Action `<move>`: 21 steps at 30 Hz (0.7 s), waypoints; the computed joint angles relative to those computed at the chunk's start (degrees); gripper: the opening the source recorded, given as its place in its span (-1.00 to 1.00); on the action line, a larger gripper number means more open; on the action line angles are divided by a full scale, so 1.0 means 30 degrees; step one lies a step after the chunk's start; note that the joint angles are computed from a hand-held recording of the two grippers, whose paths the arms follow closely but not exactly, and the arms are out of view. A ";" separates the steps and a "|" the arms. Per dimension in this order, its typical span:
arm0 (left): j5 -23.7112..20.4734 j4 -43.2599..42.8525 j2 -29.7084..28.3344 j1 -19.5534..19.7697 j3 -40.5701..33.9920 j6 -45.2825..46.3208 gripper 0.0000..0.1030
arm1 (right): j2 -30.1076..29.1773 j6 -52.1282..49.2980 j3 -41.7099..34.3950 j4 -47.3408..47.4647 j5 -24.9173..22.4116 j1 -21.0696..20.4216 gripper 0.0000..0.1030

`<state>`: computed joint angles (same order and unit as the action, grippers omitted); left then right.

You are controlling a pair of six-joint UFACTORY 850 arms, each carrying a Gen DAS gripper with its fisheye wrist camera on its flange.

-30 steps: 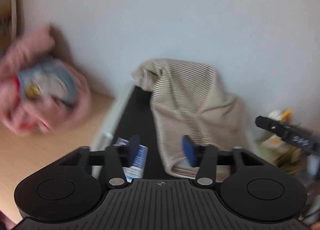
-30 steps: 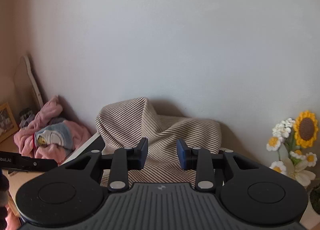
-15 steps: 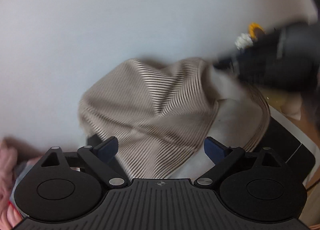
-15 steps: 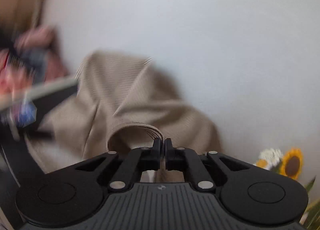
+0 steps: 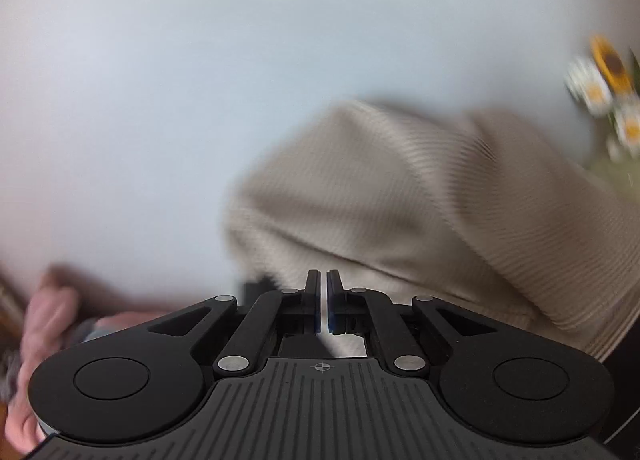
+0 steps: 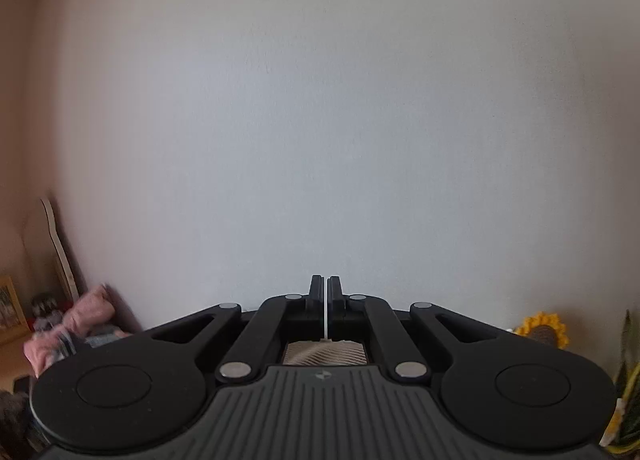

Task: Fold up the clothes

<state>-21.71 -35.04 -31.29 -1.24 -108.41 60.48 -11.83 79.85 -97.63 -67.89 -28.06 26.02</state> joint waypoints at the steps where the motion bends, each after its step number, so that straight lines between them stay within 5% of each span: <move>1: 0.0077 -0.1703 0.0365 0.0618 0.0081 0.0727 -0.93 | -0.0230 -0.1862 -0.0228 0.1035 -0.0563 0.0235 -0.93; 2: -0.0111 -0.3062 0.0609 0.1144 0.0064 0.1336 -0.93 | -0.0420 -0.3532 -0.0341 0.2123 -0.1121 0.0545 -0.86; 4: -0.1718 -0.5260 0.0771 0.2313 -0.0453 0.2047 -0.91 | -0.0954 -0.6462 -0.0470 0.5198 -0.1505 0.1109 -0.20; 5: -0.2716 -0.5404 0.0716 0.2739 -0.0823 0.1972 -0.89 | -0.1275 -0.7881 -0.0602 0.6710 -0.1766 0.1372 -0.15; 7: -0.3798 -0.5474 0.0864 0.3097 -0.0836 0.3184 -0.77 | -0.2903 -0.9949 -0.2081 0.8913 -0.3073 0.1999 -0.15; 11: -0.5036 -0.7596 0.1633 0.3235 0.0874 0.8707 0.09 | -0.6707 -1.1698 -0.5803 0.6548 -0.7927 0.3410 -0.15; 12: -0.5773 -0.7634 0.1675 0.3270 0.1120 0.9266 0.16 | -0.7370 -1.1255 -0.6258 0.5186 -0.8794 0.3577 -0.22; 13: -0.6504 -0.7368 0.1783 0.3089 0.1318 0.9489 0.32 | -0.7564 -1.0156 -0.6377 0.4623 -0.9394 0.3516 -0.83; 15: -0.7506 -0.7554 0.1938 0.2754 0.1942 1.0806 0.56 | -0.7465 -0.8286 -0.6657 0.4499 -1.0103 0.3330 -0.87; 17: -0.7172 -0.7822 0.2648 0.1750 0.3219 1.1967 0.77 | -0.6686 -0.5966 -0.6464 0.4401 -1.0127 0.3171 -0.87; 21: -0.4380 -0.6869 0.2630 -0.0750 0.4224 1.2720 0.78 | -0.5360 -0.4198 -0.6612 0.3039 -1.0109 0.3230 -0.88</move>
